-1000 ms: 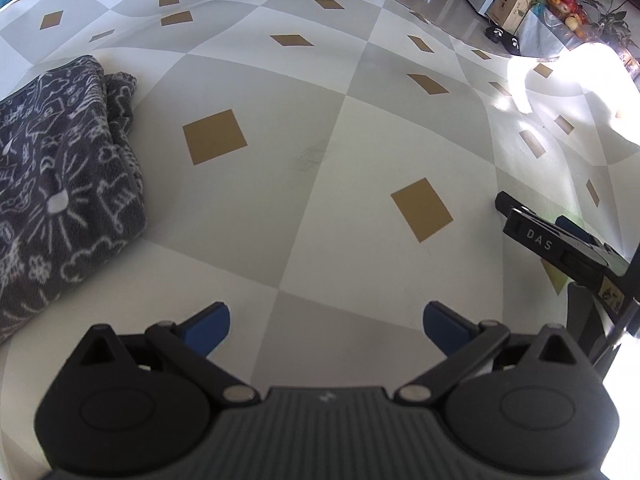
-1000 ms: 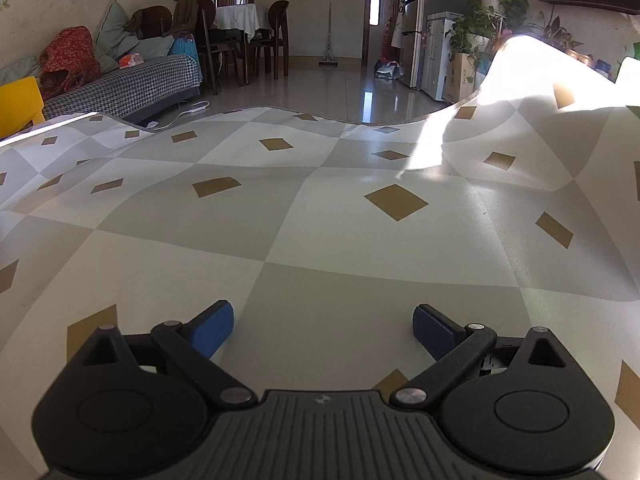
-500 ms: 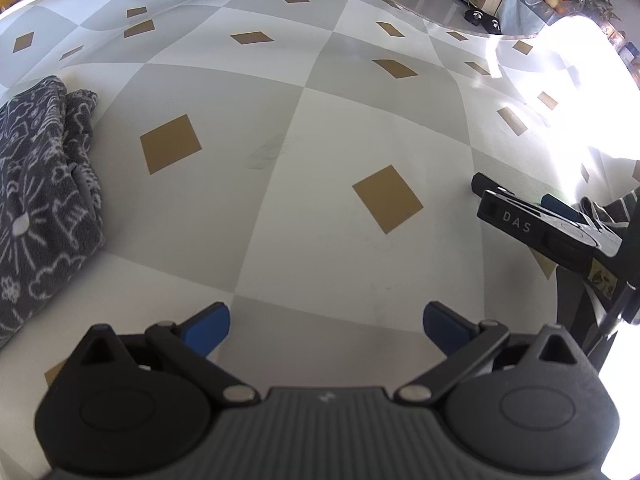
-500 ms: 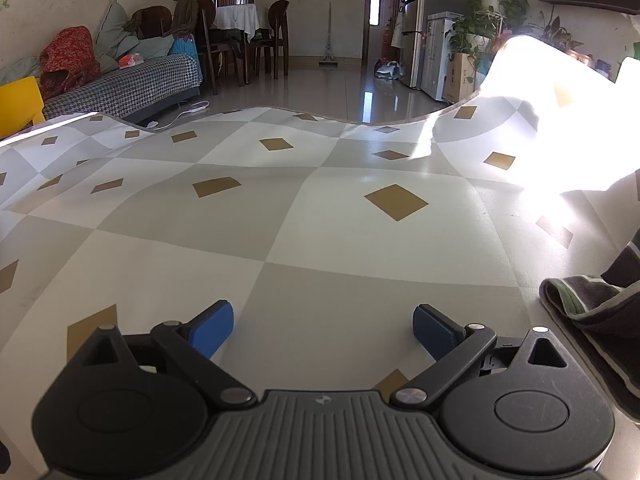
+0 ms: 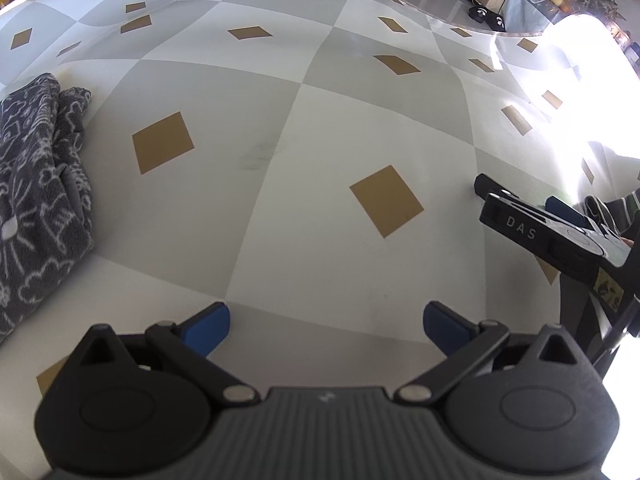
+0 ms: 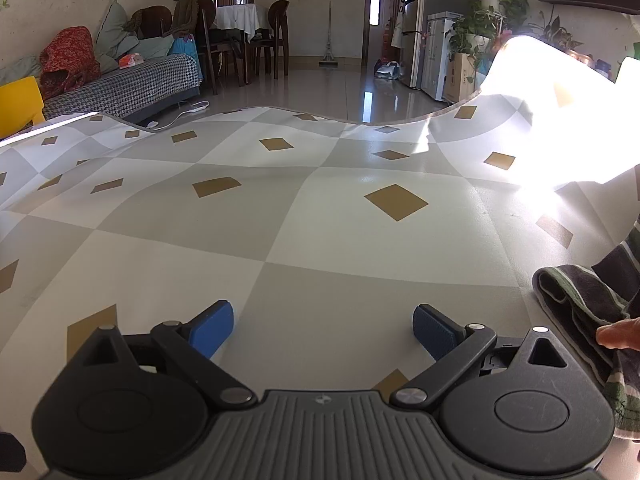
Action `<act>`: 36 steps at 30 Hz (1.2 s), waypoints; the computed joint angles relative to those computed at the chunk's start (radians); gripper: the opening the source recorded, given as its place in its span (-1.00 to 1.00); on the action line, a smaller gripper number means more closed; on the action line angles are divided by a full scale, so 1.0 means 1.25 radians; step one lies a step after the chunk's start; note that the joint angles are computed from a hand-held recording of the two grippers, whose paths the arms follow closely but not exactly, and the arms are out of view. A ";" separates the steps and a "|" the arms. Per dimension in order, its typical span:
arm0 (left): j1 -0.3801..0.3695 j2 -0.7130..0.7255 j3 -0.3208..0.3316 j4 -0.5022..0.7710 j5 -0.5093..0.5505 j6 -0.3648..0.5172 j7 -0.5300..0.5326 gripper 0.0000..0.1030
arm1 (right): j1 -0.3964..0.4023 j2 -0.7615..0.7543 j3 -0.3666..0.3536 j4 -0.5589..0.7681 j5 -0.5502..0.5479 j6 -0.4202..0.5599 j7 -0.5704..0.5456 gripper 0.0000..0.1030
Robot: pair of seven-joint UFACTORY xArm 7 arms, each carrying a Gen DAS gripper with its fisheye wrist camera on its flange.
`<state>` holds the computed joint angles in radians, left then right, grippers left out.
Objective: Fold clothes
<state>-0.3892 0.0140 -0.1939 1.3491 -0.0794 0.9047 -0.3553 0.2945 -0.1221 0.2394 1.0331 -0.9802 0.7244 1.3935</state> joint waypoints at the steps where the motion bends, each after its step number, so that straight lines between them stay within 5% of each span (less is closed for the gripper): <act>1: 0.001 -0.001 0.001 -0.001 -0.003 0.000 -0.001 1.00 | 0.000 0.000 0.000 0.000 0.000 0.000 0.000 0.88; 11: -0.001 -0.025 -0.004 -0.003 0.081 -0.008 -0.019 1.00 | 0.001 0.000 0.000 0.000 0.000 0.000 0.000 0.88; 36: 0.020 -0.082 0.009 -0.034 -0.009 -0.041 0.031 1.00 | 0.001 0.001 -0.001 0.001 0.000 0.001 0.001 0.88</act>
<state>-0.3645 -0.0881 -0.1831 1.3066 -0.0907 0.8533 -0.3160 0.2963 -0.1204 0.2385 1.0349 -0.9805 0.7258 1.3942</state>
